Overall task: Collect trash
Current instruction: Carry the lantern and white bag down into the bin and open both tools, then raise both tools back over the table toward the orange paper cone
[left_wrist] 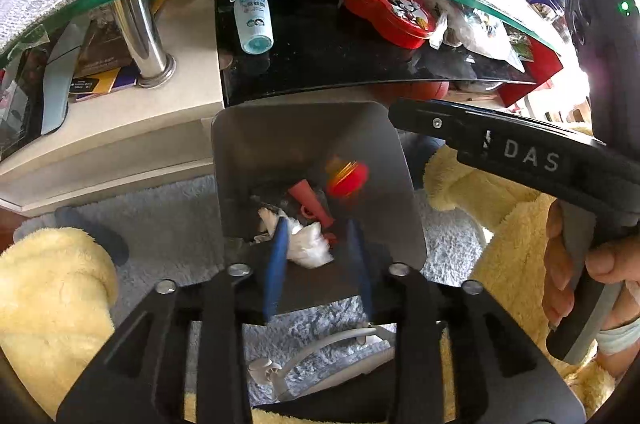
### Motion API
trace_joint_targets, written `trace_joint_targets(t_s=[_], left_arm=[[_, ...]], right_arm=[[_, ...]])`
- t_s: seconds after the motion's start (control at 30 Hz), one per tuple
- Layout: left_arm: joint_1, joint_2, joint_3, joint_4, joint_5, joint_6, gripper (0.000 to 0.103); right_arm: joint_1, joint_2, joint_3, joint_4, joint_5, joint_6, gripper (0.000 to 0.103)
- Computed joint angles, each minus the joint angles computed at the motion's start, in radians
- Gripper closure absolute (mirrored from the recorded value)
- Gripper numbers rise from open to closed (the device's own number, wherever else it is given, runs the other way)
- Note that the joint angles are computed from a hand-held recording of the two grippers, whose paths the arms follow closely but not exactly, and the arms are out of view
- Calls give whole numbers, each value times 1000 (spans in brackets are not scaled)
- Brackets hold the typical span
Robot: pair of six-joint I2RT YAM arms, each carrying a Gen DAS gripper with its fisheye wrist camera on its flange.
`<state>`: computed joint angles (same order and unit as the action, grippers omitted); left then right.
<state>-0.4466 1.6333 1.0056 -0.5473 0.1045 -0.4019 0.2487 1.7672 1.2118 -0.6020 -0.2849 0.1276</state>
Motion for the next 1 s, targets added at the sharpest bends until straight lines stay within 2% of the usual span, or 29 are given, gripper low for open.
trace_joint_targets(t_s=[0.07, 0.2, 0.33, 0.4, 0.6, 1.0], left_arm=[[8, -3, 5, -7, -10, 4, 62], [30, -16, 24, -28, -44, 15, 42], [78, -48, 64, -62, -78, 41, 29], [98, -55, 92, -76, -86, 49, 25], [153, -36, 223, -122, -107, 109, 22], [247, 225, 658, -216, -98, 215, 22]], right_arm=[[-11, 1, 10, -2, 4, -1, 48], [-44, -20, 35, -5, 24, 8, 22], [-85, -54, 89, -10, 46, 2, 8], [-104, -56, 129, -18, 46, 0, 6], [-137, 10, 308, -62, 34, -14, 6], [-120, 324, 791, -198, 79, -34, 6]])
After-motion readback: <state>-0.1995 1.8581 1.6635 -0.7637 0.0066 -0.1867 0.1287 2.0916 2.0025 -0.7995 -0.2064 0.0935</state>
